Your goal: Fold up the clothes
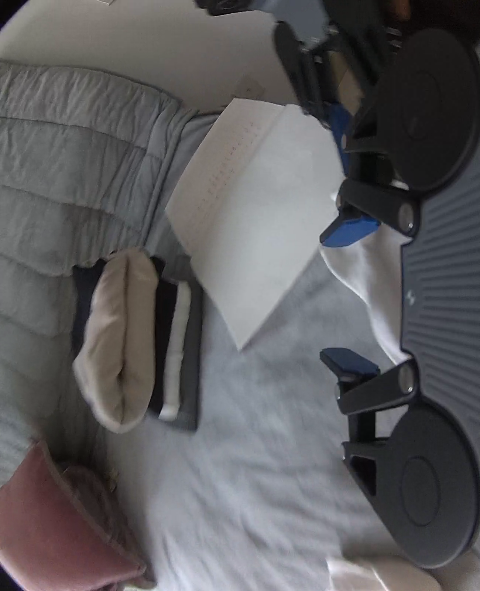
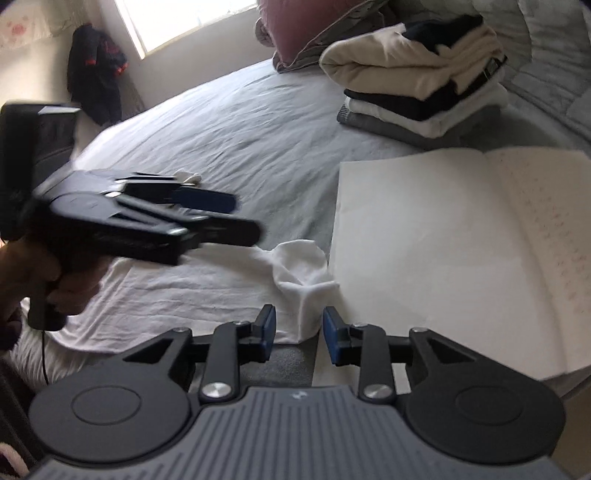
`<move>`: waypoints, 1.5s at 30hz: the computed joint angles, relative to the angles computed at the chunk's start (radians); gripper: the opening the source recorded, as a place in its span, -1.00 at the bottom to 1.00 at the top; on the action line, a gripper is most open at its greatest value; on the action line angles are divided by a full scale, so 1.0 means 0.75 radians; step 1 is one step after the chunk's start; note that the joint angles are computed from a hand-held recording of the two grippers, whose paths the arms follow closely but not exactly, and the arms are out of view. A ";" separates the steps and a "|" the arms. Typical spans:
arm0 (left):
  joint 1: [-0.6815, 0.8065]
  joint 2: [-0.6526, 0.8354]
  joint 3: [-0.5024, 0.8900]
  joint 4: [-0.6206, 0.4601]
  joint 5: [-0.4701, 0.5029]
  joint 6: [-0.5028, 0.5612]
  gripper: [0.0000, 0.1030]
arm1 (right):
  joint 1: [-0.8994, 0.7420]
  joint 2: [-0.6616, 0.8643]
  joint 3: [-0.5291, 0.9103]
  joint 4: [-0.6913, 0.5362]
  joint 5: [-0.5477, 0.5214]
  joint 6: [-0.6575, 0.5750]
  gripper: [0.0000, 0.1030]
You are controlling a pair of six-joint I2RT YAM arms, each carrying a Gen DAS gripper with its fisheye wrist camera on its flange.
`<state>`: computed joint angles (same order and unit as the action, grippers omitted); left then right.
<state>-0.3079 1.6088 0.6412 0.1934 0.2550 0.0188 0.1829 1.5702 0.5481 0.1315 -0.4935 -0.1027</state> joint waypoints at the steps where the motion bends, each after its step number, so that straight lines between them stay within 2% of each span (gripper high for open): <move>1: -0.006 0.045 0.047 -0.033 0.025 -0.006 0.11 | -0.004 0.018 -0.002 0.024 -0.012 0.018 -0.38; 2: -0.009 0.087 0.091 -0.071 0.053 -0.012 -0.13 | -0.009 0.035 -0.001 0.043 -0.030 0.033 -0.49; 3: -0.010 0.125 0.130 -0.107 0.083 -0.021 -0.48 | -0.010 0.049 0.003 0.056 -0.037 0.044 -0.57; 4: -0.012 0.149 0.150 -0.121 0.102 -0.033 -0.67 | -0.006 0.059 0.011 0.060 -0.030 0.048 -0.79; 5: -0.017 0.165 0.158 -0.119 0.113 -0.045 -0.98 | -0.005 0.061 0.012 0.065 -0.024 0.054 -0.92; 10: -0.057 0.060 0.005 0.126 0.081 -0.137 -0.98 | 0.000 -0.059 -0.078 0.133 0.036 0.061 -0.94; 14: -0.088 0.003 -0.052 0.268 0.078 -0.210 -0.98 | 0.071 -0.243 -0.167 0.115 0.221 0.025 -0.94; 19: -0.181 0.122 0.013 0.339 -0.016 -0.233 -0.98 | 0.172 -0.383 -0.242 0.079 0.467 -0.037 -0.94; 25: -0.283 0.296 0.060 0.410 -0.149 -0.240 -0.97 | 0.126 -0.350 -0.247 0.045 0.471 -0.053 -0.94; 29: -0.301 0.307 0.017 0.487 -0.204 -0.285 -0.90 | 0.130 -0.311 -0.225 0.011 0.479 -0.053 -0.93; 30: -0.297 0.286 0.008 0.479 -0.207 -0.303 -0.78 | 0.137 -0.322 -0.222 0.002 0.488 -0.049 -0.92; 31: -0.290 0.262 -0.008 0.478 -0.204 -0.316 -0.70 | 0.145 -0.333 -0.219 -0.006 0.496 -0.046 -0.82; 32: -0.282 0.228 -0.033 0.484 -0.210 -0.327 -0.46 | 0.152 -0.344 -0.217 -0.015 0.505 -0.043 -0.74; 33: -0.274 0.187 -0.063 0.488 -0.222 -0.337 -0.27 | 0.160 -0.355 -0.214 -0.024 0.513 -0.040 -0.73; 35: -0.247 0.095 -0.121 0.472 -0.245 -0.354 -0.19 | 0.180 -0.369 -0.201 -0.043 0.521 -0.032 -0.72; 39: -0.170 -0.113 -0.230 0.362 -0.302 -0.369 0.00 | 0.222 -0.389 -0.168 -0.083 0.527 -0.014 -0.60; 41: -0.114 -0.223 -0.299 0.327 -0.318 -0.352 0.14 | 0.262 -0.392 -0.152 -0.092 0.528 -0.009 -0.33; 45: 0.020 -0.461 -0.404 0.157 -0.334 -0.285 0.19 | 0.371 -0.338 -0.085 -0.104 0.515 0.018 -0.33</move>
